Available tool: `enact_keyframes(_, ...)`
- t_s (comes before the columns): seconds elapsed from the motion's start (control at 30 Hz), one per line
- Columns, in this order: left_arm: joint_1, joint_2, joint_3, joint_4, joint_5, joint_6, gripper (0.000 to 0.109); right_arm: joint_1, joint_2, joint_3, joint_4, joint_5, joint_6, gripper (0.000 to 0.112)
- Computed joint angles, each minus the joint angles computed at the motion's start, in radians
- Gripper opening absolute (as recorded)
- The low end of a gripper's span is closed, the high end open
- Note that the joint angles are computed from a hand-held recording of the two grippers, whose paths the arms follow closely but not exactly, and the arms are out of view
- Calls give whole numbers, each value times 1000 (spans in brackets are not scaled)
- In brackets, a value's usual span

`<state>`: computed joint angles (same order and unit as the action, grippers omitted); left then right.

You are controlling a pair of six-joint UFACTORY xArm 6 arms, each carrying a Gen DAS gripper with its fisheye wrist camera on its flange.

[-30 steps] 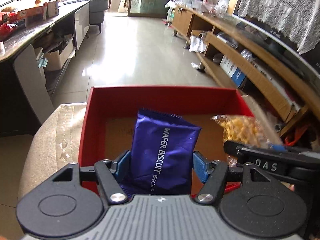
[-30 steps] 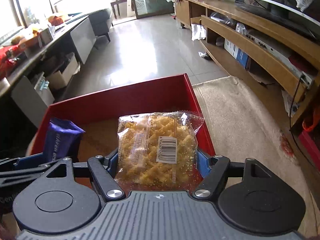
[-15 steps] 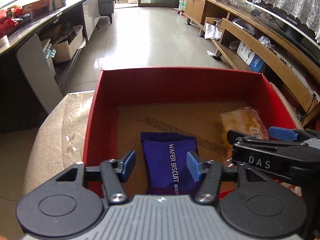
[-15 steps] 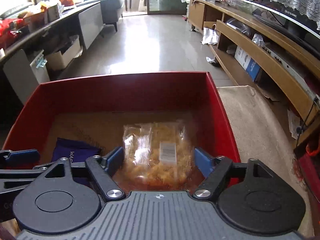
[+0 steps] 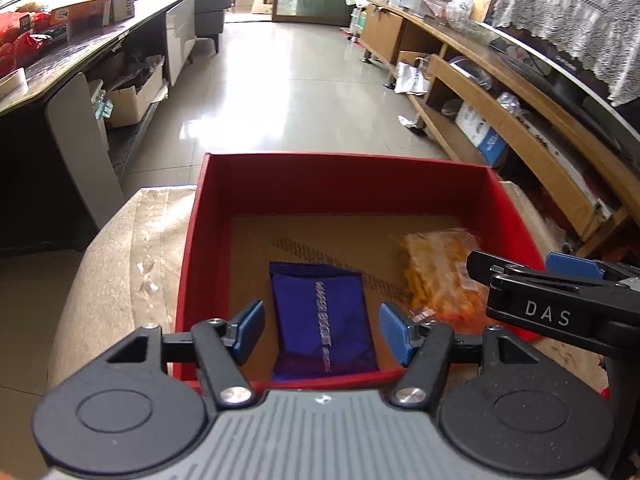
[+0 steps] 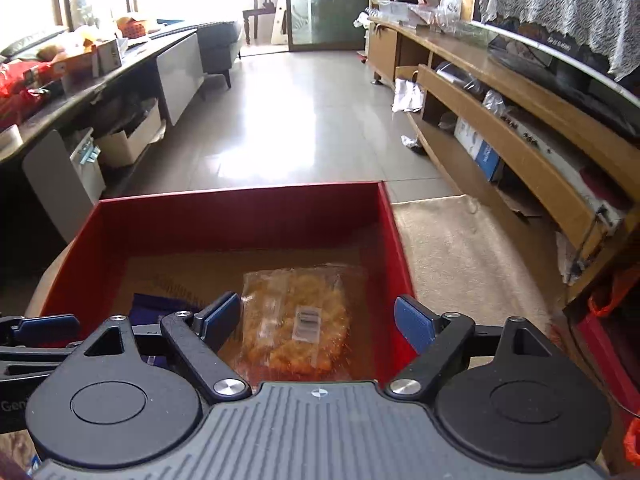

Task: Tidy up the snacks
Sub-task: 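Grasp the wrapped round bun with left tool while right tool grasps the white snack stick packet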

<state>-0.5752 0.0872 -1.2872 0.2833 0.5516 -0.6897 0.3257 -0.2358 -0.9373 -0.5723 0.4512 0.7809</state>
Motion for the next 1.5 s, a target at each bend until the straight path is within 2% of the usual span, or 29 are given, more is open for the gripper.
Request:
enact_keyframes(0.13, -12, -62, 64, -41, 2, 20, 60, 9, -64, 38, 1, 45, 14, 89)
enact_keyframes(0.23, -25, -108, 109, -9, 0, -3, 64, 20, -105, 70, 5, 81, 27, 89)
enact_keyframes(0.53, -58, -181, 195, -100, 14, 31, 65, 44, -226, 165, 38, 142, 32, 90)
enact_keyframes(0.8, -56, -130, 185, -197, 53, 25, 69, 45, -295, 226, 72, 172, 11, 90)
enact_keyframes(0.93, -58, -82, 147, -175, 65, -3, 76, 26, -319, 254, 106, 171, -25, 93)
enact_keyframes(1.07, -61, -42, 117, -172, 94, -25, 77, 1, -328, 273, 146, 181, -70, 93)
enact_keyframes(1.17, -65, -34, 114, -156, 100, -34, 75, -12, -333, 281, 166, 193, -97, 93)
enact_keyframes(1.33, -75, -42, 112, -111, 122, -52, 57, -33, -343, 294, 198, 218, -131, 94)
enact_keyframes(1.5, -76, -81, 138, -129, 117, -13, 53, -46, -346, 307, 233, 242, -175, 94)
